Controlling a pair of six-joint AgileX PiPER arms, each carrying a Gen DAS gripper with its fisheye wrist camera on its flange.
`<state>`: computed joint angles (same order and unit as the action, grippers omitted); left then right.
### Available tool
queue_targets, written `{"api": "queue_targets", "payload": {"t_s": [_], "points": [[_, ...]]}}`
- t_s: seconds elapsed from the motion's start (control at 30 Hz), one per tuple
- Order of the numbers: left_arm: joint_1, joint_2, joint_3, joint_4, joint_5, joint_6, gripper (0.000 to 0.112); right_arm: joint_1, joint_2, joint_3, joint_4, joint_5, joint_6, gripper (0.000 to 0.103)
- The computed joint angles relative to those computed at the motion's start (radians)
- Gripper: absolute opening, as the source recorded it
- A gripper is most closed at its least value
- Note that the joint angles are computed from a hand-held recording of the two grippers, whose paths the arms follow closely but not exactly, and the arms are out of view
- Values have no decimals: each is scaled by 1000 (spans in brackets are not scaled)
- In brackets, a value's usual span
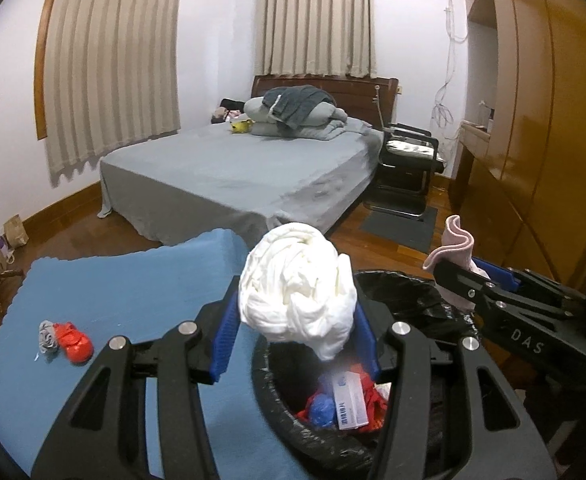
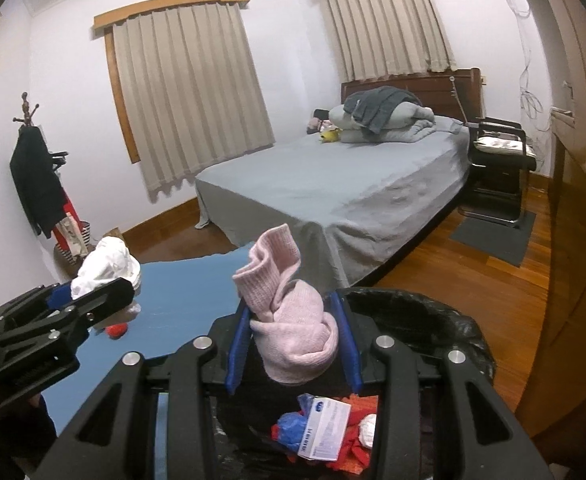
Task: Collect trash
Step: 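Carry the tissue and pink sock over the bin and open both tools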
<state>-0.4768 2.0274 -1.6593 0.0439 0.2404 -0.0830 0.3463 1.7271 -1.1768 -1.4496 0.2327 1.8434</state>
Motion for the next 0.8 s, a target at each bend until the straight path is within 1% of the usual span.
{"api": "queue_targets", "payload": {"t_s": [0.23, 0.5, 0.73, 0.8], "points": [[-31, 51, -46, -73, 6, 80, 49, -37, -12, 44, -31, 3, 36, 39], [-58, 139, -137, -137, 35, 143, 49, -84, -6, 74, -30, -9, 39, 39], [-75, 233, -242, -157, 83, 168, 49, -113, 28, 56, 44, -23, -37, 39], [-79, 253, -256, -167, 85, 183, 49, -125, 44, 49, 50, -36, -42, 39]]}}
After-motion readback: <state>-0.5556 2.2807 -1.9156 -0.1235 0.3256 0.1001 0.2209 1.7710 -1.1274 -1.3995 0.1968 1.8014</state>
